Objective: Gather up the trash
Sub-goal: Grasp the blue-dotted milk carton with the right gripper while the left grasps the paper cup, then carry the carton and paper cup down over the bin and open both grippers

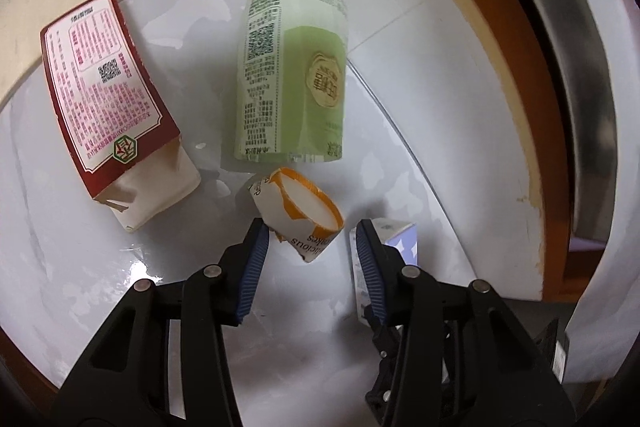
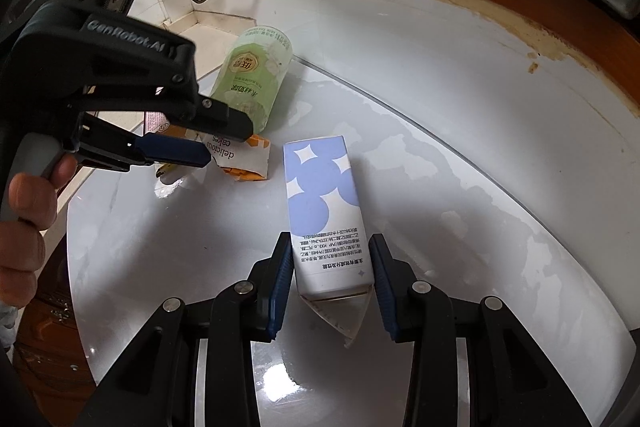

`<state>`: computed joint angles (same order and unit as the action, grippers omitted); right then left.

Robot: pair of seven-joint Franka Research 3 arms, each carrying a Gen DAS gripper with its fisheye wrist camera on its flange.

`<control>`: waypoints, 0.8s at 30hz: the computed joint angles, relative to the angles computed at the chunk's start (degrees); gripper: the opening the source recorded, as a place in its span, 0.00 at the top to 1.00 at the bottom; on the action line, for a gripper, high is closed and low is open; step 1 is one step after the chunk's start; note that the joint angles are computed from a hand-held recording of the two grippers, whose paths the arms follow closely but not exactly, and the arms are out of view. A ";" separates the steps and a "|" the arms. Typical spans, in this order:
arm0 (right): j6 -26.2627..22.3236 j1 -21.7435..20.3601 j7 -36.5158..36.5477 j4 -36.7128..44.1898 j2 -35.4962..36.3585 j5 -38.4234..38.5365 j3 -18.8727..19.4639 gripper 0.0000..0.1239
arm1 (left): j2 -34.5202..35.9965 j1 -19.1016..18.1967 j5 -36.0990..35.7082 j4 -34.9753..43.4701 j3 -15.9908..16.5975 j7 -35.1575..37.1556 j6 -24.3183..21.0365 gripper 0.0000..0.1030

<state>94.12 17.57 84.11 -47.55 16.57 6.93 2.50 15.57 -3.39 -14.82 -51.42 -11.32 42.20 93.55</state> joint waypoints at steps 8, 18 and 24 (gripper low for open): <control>3.16 -0.45 -1.06 -6.20 -3.73 0.39 0.14 0.70 | -2.92 0.28 0.34 -6.42 0.72 -3.37 3.74 0.63; 4.73 -0.23 1.71 -9.92 -6.53 -0.60 0.34 0.71 | -6.75 -1.08 6.79 -6.62 1.13 3.09 -1.07 0.66; 5.22 -0.18 6.13 -12.67 -9.94 0.39 0.73 0.71 | -12.88 -1.42 7.84 -11.17 1.53 10.64 -2.40 0.66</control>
